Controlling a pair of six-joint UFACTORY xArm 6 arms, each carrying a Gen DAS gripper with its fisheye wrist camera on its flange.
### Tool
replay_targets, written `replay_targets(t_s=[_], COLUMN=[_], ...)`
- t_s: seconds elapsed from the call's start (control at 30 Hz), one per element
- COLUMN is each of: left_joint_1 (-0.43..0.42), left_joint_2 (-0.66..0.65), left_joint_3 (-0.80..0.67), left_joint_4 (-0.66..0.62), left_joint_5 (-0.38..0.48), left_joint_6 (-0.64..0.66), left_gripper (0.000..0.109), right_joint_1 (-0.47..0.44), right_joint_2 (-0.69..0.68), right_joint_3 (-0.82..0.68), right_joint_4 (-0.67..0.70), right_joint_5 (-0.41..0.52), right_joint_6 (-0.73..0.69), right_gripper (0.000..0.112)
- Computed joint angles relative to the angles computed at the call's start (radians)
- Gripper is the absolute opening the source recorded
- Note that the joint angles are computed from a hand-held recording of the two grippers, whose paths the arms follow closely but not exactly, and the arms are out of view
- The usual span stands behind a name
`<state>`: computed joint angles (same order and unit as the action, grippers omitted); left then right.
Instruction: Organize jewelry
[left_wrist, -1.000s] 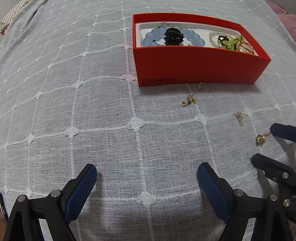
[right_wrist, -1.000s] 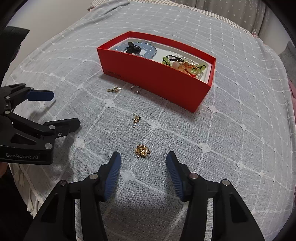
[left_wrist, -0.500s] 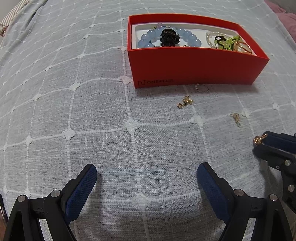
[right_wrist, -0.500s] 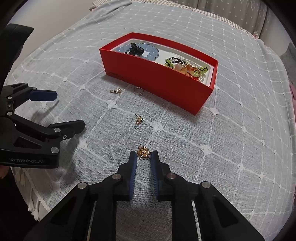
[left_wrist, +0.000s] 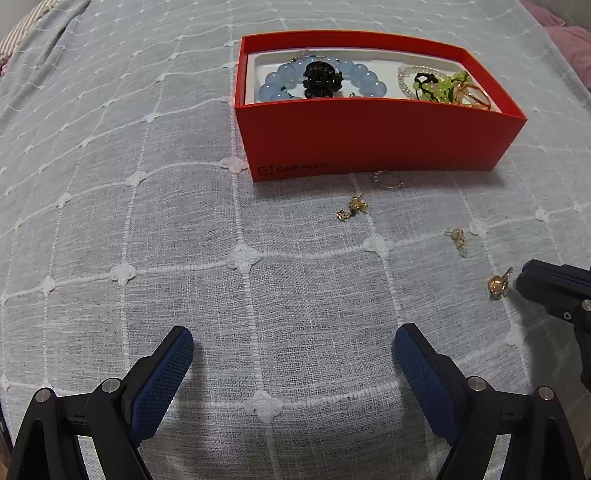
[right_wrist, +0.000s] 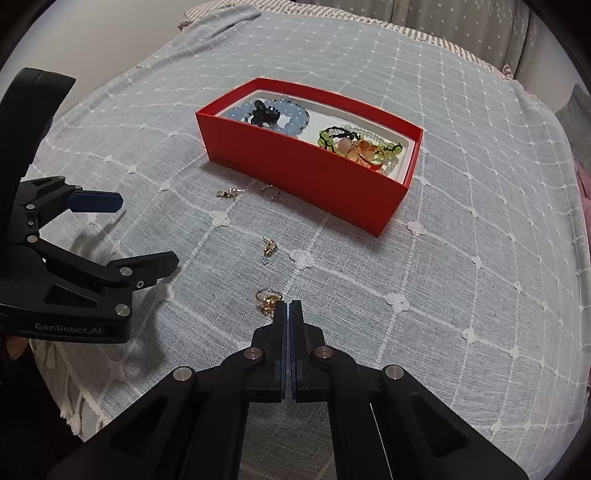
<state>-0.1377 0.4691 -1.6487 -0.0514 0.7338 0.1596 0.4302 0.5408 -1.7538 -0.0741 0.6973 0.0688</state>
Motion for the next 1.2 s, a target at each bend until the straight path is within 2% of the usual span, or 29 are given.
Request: replay_targets(t_s=[0.27, 0.43, 0.47, 0.5, 0.53, 0.57, 0.6, 0.83, 1.1, 1.2], left_joint_1=[-0.005, -0.005, -0.004, -0.003, -0.003, -0.002, -0.001, 0.002, 0.003, 0.001], left_joint_2=[-0.009, -0.010, -0.010, -0.008, -0.008, -0.007, -0.006, -0.009, -0.011, -0.012], left_joint_3=[0.013, 0.013, 0.013, 0.008, 0.008, 0.006, 0.004, 0.006, 0.012, 0.012], left_joint_4=[0.005, 0.003, 0.003, 0.002, 0.004, 0.005, 0.006, 0.002, -0.002, -0.011], left_joint_5=[-0.007, -0.007, -0.006, -0.002, -0.001, 0.001, 0.002, 0.003, -0.002, -0.003], left_joint_6=[-0.010, -0.008, -0.008, -0.006, -0.008, -0.009, -0.010, -0.004, 0.000, 0.004], left_gripper=[0.092, 0.092, 0.092, 0.092, 0.092, 0.092, 0.092, 0.092, 0.092, 0.092], right_joint_1=[-0.007, -0.015, -0.013, -0.011, -0.010, -0.009, -0.007, 0.008, 0.020, 0.018], right_joint_2=[-0.034, -0.054, -0.049, -0.045, -0.040, -0.036, -0.030, 0.043, 0.088, 0.087], right_joint_3=[0.038, 0.073, 0.068, 0.063, 0.059, 0.055, 0.052, -0.036, -0.096, -0.095], right_joint_4=[0.023, 0.120, 0.113, 0.106, 0.107, 0.119, 0.128, 0.089, 0.021, 0.023], right_joint_5=[-0.023, -0.075, -0.066, -0.056, -0.045, -0.042, -0.041, -0.001, 0.005, -0.001], right_joint_6=[-0.012, -0.082, -0.080, -0.076, -0.078, -0.087, -0.092, -0.072, -0.043, -0.045], right_gripper=[0.000, 0.003, 0.006, 0.020, 0.028, 0.043, 0.049, 0.048, 0.017, 0.017])
